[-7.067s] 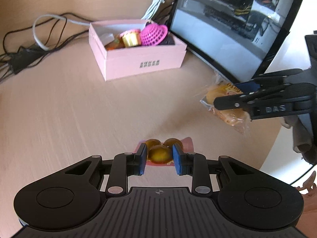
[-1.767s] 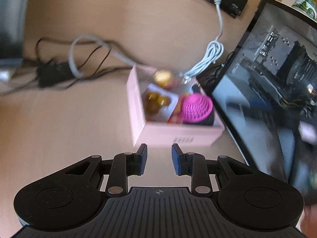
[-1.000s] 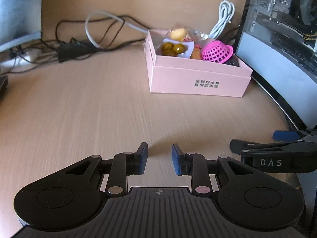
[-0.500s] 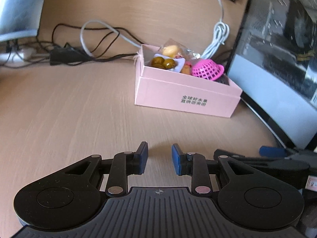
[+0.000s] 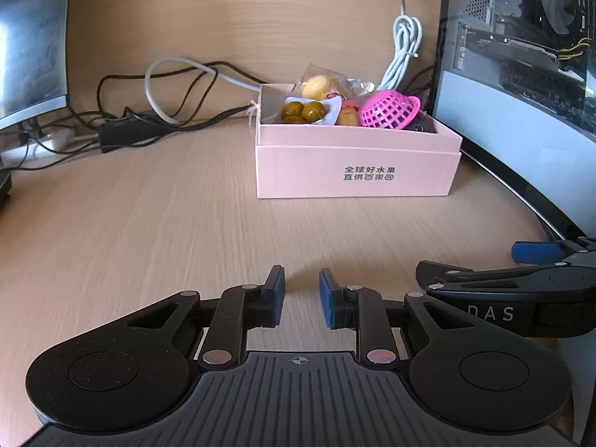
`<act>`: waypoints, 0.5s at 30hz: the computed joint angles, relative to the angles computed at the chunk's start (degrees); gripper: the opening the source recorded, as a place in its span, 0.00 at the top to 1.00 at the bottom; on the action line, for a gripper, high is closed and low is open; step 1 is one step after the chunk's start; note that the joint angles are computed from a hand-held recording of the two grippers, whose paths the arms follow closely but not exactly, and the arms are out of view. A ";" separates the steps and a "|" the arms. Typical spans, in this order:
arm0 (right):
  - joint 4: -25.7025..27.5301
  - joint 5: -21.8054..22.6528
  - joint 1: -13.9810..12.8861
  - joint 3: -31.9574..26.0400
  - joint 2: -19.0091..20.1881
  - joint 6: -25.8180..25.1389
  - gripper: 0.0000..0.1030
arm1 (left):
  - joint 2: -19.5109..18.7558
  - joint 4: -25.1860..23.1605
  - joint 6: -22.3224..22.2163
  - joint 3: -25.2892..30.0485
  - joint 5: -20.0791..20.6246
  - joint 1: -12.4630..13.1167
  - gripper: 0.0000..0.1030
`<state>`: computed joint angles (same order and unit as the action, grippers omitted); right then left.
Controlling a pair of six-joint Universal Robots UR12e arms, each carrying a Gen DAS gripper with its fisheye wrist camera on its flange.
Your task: Organize objects
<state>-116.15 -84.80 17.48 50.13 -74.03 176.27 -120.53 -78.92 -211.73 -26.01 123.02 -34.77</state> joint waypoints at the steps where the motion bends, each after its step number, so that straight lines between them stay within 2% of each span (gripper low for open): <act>1: 0.00 0.00 0.00 0.00 0.00 0.00 0.00 | 0.06 0.11 -0.02 -0.10 -0.07 0.02 0.76; 11: 0.01 0.03 -0.01 -0.02 0.01 -0.02 0.00 | 1.92 3.75 -2.22 -3.62 -2.15 0.69 0.76; 15: 0.01 0.05 -0.02 -0.02 0.01 -0.04 0.00 | 1.60 3.21 -2.08 -3.08 -1.76 0.56 0.76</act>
<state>-116.14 -84.75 17.46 50.11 -74.01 176.23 -118.93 -75.71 -213.82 -29.09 121.26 -34.21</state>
